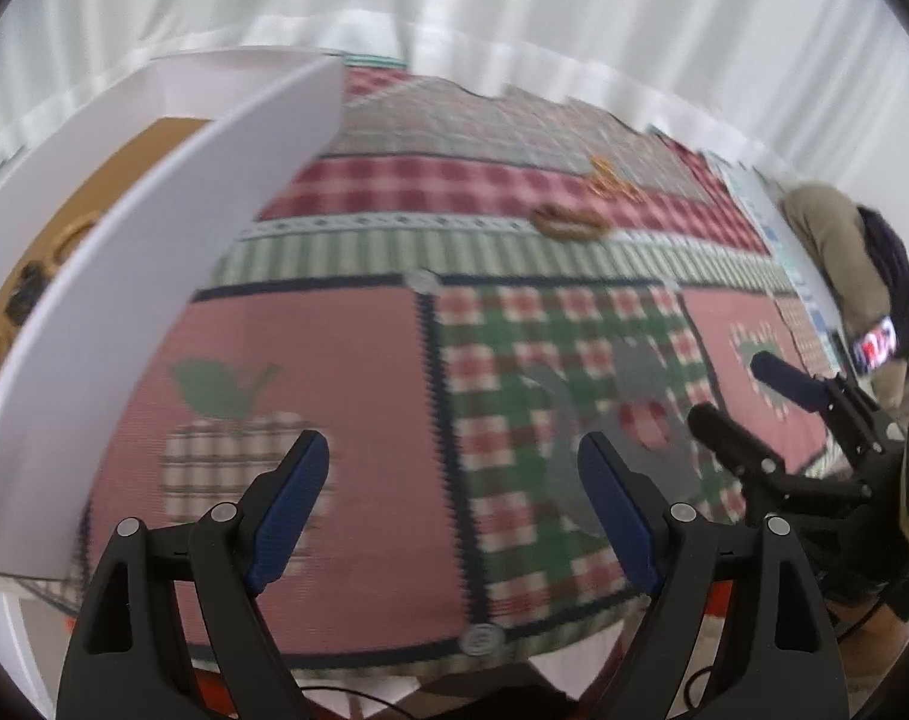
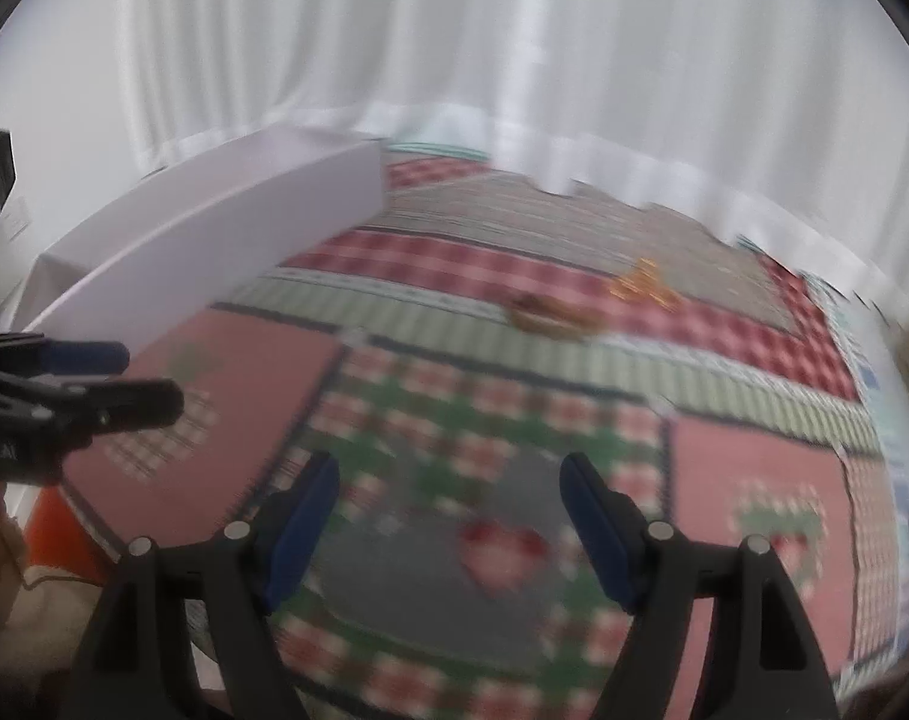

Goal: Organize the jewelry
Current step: 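Move both grippers back over the remaining jewelry on the quilt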

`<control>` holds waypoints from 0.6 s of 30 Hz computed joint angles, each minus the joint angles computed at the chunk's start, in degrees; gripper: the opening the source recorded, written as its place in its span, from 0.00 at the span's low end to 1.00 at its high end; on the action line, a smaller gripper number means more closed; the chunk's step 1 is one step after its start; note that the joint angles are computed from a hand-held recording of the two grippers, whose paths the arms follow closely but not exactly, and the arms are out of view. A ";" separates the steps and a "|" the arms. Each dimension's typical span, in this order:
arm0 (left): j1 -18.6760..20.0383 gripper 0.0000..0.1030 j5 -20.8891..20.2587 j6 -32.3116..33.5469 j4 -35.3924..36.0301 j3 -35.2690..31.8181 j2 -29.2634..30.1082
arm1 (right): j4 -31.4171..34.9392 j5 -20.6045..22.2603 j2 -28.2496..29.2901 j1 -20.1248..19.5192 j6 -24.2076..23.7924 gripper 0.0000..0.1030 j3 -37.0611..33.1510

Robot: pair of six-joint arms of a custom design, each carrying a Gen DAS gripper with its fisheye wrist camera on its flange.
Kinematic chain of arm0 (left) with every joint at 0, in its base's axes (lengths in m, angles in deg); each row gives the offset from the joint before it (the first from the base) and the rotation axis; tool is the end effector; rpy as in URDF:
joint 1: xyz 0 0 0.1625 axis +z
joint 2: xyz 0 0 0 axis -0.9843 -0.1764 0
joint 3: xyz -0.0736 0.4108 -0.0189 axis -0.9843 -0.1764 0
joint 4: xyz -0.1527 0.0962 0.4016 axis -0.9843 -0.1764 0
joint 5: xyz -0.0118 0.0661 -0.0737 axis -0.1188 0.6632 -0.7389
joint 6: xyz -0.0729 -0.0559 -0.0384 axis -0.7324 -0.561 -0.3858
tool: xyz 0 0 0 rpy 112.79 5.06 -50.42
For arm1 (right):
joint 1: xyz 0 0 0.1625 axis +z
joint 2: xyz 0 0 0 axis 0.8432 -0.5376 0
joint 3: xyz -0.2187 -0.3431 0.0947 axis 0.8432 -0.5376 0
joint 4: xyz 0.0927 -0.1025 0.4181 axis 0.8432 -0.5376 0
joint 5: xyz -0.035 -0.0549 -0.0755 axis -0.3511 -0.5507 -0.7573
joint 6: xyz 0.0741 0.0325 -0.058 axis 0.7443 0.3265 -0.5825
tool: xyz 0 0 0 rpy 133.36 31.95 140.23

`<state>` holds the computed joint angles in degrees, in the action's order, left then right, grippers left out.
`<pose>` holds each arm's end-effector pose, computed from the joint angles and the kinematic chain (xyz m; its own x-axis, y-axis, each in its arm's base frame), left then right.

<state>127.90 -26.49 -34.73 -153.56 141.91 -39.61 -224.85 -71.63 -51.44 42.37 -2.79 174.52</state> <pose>-0.4035 -0.7197 0.1286 -0.7122 0.5190 -0.4727 0.6255 0.7748 -0.0917 0.1695 -0.6066 0.3170 -0.6977 0.1721 0.6954 -0.3958 0.7166 -0.5744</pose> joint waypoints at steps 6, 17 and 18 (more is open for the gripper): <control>-0.89 0.84 0.36 1.15 1.32 0.52 0.63 | -1.35 0.54 -3.25 -2.43 4.72 0.75 4.12; -0.56 0.84 0.19 0.90 4.10 -1.16 2.39 | 0.37 3.23 -4.49 -3.53 7.04 0.75 5.88; -0.54 0.84 0.14 1.13 4.32 -1.33 2.58 | 0.57 3.31 -4.47 -3.57 7.18 0.75 5.87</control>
